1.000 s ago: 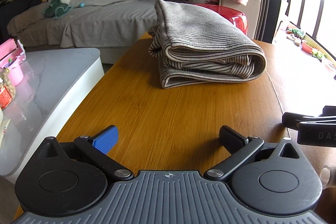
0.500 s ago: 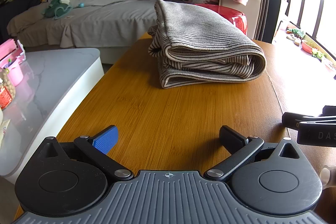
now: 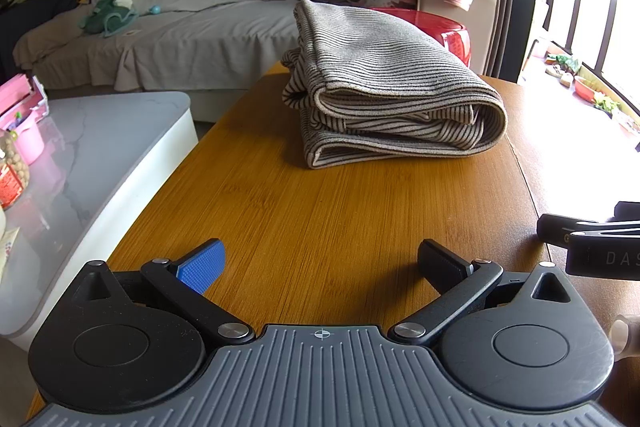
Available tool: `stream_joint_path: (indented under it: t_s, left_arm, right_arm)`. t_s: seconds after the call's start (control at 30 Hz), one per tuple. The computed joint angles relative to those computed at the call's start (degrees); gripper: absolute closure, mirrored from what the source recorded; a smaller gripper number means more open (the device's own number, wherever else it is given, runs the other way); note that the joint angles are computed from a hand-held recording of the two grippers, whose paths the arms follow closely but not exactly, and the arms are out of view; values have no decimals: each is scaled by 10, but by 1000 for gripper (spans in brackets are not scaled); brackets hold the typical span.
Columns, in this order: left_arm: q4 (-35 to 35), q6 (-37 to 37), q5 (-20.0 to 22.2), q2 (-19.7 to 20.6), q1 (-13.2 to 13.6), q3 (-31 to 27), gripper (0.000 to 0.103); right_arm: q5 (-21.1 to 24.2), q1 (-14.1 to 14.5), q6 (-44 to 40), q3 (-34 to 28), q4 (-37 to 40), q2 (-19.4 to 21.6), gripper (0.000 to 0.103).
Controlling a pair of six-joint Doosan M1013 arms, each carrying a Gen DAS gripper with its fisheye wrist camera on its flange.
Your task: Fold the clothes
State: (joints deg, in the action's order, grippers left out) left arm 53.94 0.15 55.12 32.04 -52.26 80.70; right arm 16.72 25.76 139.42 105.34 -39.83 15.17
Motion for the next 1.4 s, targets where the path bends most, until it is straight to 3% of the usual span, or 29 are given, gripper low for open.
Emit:
stream_joint_path:
  t_s: [1.4]
  left_arm:
    - [-6, 19, -11, 6, 6, -12, 0]
  right_arm:
    - [2, 0, 21, 1, -17, 0, 0]
